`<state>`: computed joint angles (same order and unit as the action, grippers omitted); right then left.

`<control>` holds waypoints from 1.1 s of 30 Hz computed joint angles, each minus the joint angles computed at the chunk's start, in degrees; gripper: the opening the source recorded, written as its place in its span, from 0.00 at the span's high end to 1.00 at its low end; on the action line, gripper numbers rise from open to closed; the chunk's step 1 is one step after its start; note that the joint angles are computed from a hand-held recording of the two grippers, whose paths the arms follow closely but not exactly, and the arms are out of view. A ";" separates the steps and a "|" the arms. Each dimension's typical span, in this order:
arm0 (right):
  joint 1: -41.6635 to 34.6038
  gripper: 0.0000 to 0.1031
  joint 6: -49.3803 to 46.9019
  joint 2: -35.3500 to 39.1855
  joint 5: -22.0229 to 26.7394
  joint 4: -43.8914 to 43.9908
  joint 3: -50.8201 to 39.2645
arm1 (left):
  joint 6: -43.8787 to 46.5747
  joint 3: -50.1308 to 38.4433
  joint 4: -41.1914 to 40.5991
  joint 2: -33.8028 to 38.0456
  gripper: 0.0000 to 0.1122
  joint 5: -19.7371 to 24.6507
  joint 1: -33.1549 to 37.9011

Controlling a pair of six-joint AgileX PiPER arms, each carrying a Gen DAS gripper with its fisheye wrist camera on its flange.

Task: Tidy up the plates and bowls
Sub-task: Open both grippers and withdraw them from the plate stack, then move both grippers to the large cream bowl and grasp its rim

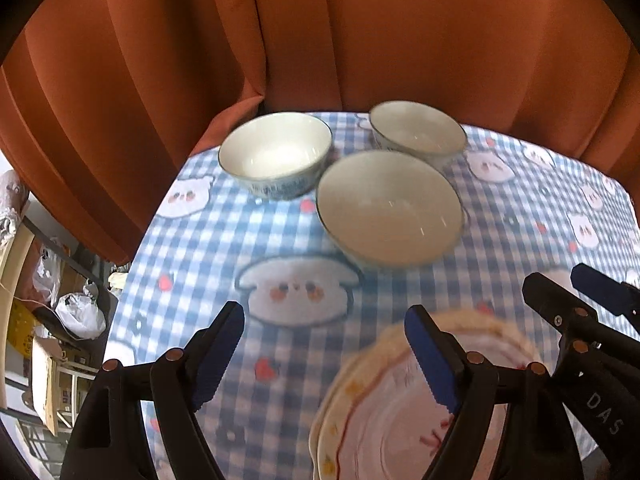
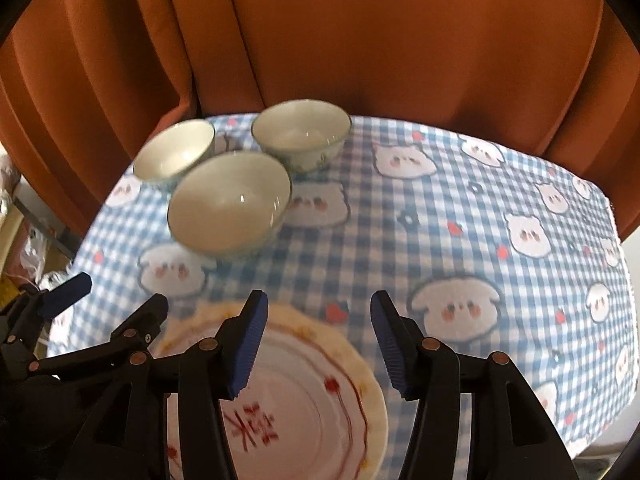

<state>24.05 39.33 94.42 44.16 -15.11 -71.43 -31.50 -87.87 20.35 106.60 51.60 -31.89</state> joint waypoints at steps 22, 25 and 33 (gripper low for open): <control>-7.70 0.58 -14.43 24.11 0.13 12.97 -25.65 | 4.47 -25.92 -4.82 21.87 0.38 3.70 4.98; -7.60 0.64 -14.88 26.47 0.21 13.84 -27.75 | 4.45 -29.11 -4.93 24.25 0.51 5.16 5.34; -7.80 0.85 -15.35 30.14 1.81 14.34 -32.13 | 5.69 -35.37 -6.05 28.25 0.81 8.43 5.67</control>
<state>16.25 23.98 124.57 45.96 -0.77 -103.56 -25.81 -123.24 14.29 134.85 60.03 -26.22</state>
